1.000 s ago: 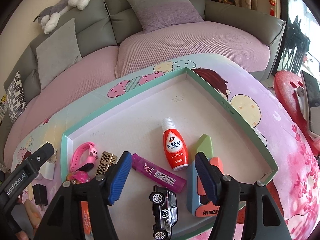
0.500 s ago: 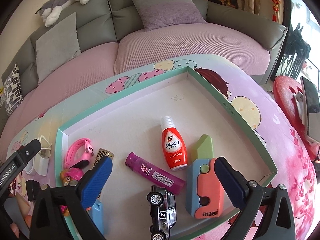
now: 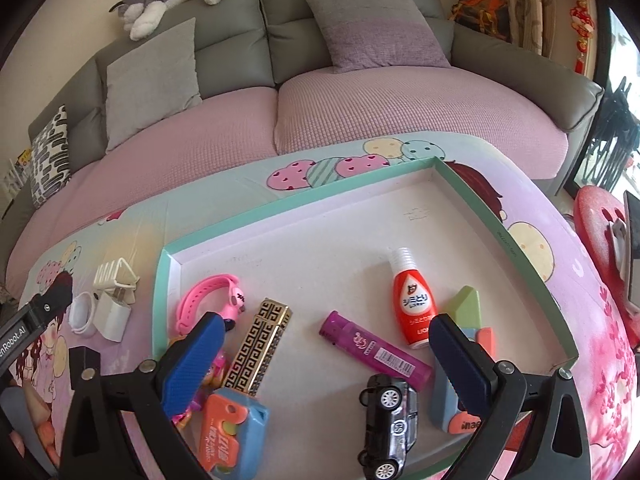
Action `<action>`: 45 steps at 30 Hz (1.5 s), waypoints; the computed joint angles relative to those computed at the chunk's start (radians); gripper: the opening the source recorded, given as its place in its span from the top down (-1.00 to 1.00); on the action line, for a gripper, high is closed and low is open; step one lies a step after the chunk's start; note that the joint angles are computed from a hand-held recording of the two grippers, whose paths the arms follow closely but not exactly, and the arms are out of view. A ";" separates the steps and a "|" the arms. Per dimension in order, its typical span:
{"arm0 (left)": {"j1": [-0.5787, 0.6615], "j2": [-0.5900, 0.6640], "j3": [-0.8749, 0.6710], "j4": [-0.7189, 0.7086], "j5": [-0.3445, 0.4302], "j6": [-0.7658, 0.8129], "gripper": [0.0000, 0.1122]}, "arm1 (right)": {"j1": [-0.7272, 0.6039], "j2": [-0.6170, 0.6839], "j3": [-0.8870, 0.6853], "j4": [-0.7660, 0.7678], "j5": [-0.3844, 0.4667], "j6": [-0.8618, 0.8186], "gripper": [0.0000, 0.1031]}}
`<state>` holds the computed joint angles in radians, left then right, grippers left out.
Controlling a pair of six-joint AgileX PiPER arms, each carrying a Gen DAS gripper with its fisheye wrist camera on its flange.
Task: Organize rigid objects
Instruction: 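Move both open grippers back toward the black charger and white charger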
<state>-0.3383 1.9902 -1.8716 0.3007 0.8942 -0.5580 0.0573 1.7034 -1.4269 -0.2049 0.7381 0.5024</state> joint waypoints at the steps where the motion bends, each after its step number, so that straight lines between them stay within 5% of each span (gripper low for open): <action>1: 0.009 -0.015 0.022 0.005 -0.005 -0.007 -0.81 | 0.012 0.003 -0.004 0.001 -0.002 -0.002 -1.00; 22: 0.248 -0.210 0.322 -0.046 -0.112 -0.015 -0.81 | 0.266 0.121 -0.145 -0.026 0.018 -0.030 -1.00; 45: 0.346 -0.147 0.352 -0.403 -0.180 0.265 -0.81 | 0.362 0.220 -0.234 -0.079 0.034 0.010 -1.00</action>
